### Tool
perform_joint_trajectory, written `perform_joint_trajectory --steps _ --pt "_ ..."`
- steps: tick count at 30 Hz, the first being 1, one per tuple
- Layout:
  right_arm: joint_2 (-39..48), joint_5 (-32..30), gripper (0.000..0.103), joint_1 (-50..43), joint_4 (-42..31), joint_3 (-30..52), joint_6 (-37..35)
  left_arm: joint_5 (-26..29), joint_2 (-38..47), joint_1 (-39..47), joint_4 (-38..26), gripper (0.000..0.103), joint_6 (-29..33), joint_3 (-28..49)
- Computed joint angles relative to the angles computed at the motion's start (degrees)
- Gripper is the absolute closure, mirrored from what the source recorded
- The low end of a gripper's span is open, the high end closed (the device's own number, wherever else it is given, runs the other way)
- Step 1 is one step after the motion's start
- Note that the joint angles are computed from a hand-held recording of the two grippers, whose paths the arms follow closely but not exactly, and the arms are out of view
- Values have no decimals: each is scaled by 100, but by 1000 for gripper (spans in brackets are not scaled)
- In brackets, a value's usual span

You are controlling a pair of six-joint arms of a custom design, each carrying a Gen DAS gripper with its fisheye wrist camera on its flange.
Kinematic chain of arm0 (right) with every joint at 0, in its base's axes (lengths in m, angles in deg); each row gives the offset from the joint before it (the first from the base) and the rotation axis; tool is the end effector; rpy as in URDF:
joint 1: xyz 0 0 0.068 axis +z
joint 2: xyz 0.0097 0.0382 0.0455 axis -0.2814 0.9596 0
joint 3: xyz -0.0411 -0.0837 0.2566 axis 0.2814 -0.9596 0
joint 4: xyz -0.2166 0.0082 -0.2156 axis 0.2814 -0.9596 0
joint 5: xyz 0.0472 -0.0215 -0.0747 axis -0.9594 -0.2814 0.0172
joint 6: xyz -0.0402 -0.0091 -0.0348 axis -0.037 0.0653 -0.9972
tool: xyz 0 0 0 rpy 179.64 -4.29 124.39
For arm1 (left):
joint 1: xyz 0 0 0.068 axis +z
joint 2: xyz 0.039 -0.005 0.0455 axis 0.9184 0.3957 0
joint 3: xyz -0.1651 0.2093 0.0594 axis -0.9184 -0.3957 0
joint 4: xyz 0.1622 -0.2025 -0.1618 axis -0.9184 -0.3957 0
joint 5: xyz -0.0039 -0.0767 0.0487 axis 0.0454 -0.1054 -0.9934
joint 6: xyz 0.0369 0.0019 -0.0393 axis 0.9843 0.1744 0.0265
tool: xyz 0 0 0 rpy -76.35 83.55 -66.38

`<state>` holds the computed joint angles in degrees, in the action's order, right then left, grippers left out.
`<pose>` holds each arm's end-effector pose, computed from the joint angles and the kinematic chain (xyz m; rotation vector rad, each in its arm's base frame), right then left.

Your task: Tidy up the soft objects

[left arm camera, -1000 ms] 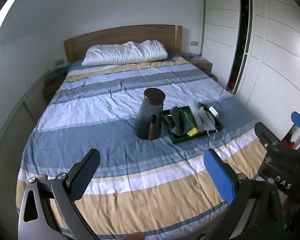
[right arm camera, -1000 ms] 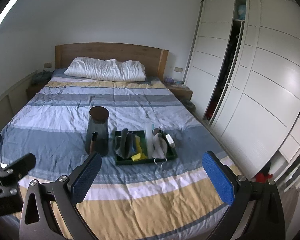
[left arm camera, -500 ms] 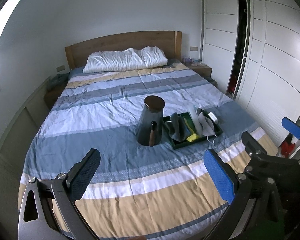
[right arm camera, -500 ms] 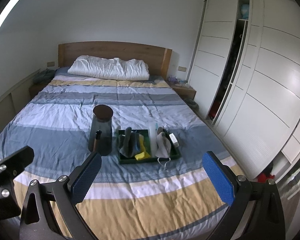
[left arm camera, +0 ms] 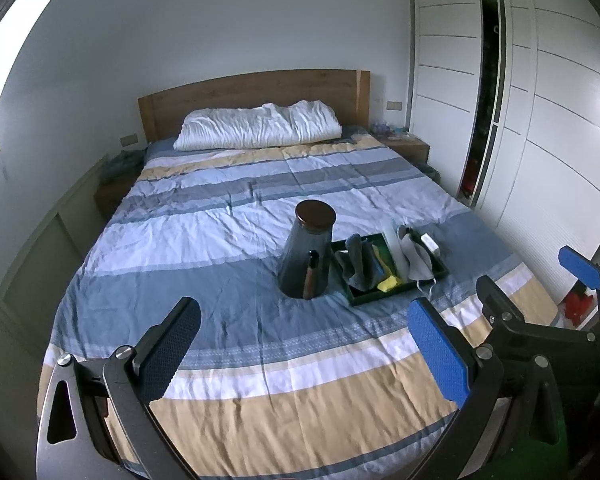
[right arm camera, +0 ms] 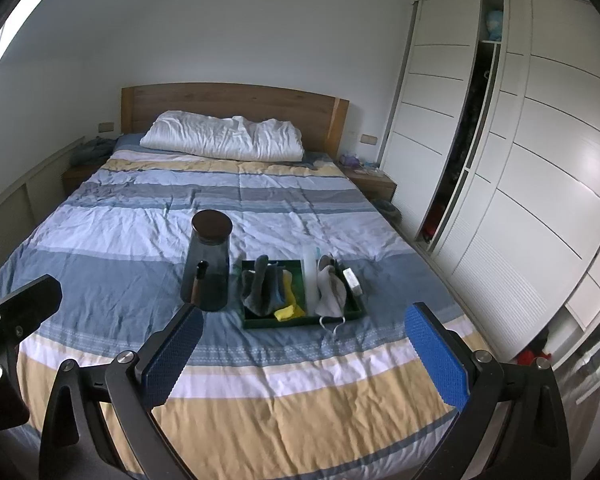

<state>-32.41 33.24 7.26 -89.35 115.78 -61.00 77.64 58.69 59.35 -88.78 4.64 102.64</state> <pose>0.1963 0.0670 0.3153 0.0651 2.0578 -0.1699 0.3127 -0.0410 0.3536 0.2456 2.2249 -0.0434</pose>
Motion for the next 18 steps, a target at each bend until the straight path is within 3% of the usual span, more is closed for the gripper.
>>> perform_joint_trajectory --steps 18 --pt "-8 92 0 92 76 0 -49 1 2 62 -44 2 5 82"
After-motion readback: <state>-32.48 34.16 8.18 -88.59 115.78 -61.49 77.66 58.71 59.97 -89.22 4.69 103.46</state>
